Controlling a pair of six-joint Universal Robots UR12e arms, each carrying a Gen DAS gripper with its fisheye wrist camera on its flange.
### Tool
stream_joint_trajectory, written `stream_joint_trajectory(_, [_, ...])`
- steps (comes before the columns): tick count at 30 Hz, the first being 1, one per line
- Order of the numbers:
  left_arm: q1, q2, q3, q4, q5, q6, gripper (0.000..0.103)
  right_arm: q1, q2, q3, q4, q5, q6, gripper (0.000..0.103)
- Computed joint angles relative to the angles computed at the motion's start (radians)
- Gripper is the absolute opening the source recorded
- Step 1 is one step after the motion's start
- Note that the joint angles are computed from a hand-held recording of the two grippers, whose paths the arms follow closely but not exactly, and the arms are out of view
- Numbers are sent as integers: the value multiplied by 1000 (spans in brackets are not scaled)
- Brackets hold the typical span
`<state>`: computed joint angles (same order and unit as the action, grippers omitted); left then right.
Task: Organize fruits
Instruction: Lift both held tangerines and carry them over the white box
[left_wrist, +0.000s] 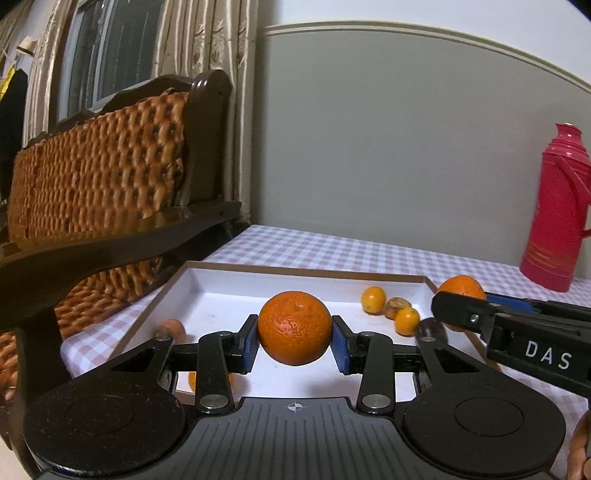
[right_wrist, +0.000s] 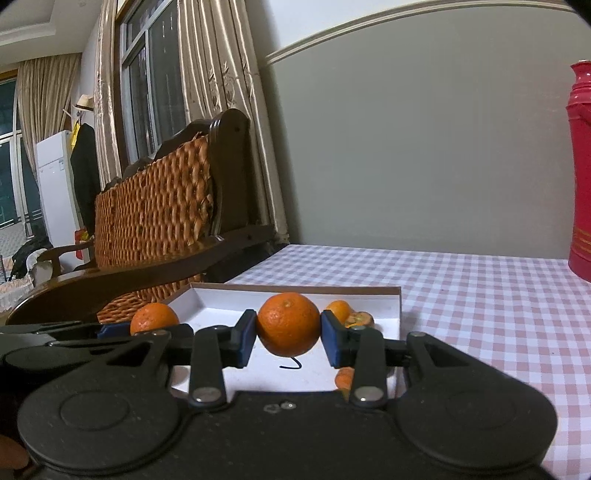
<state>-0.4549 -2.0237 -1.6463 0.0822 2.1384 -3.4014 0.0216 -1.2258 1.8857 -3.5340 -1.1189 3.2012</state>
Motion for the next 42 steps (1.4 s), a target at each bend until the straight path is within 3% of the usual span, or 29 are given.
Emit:
stream_joint_trajectory(24, [43,-16,20,-18,17,-25,41,34,53,-65,6,-55,32,29])
stream_joint_trajectory(42, [74,-30,47,-65,-6,-54,41,46,93,-137,74,-95,25,29])
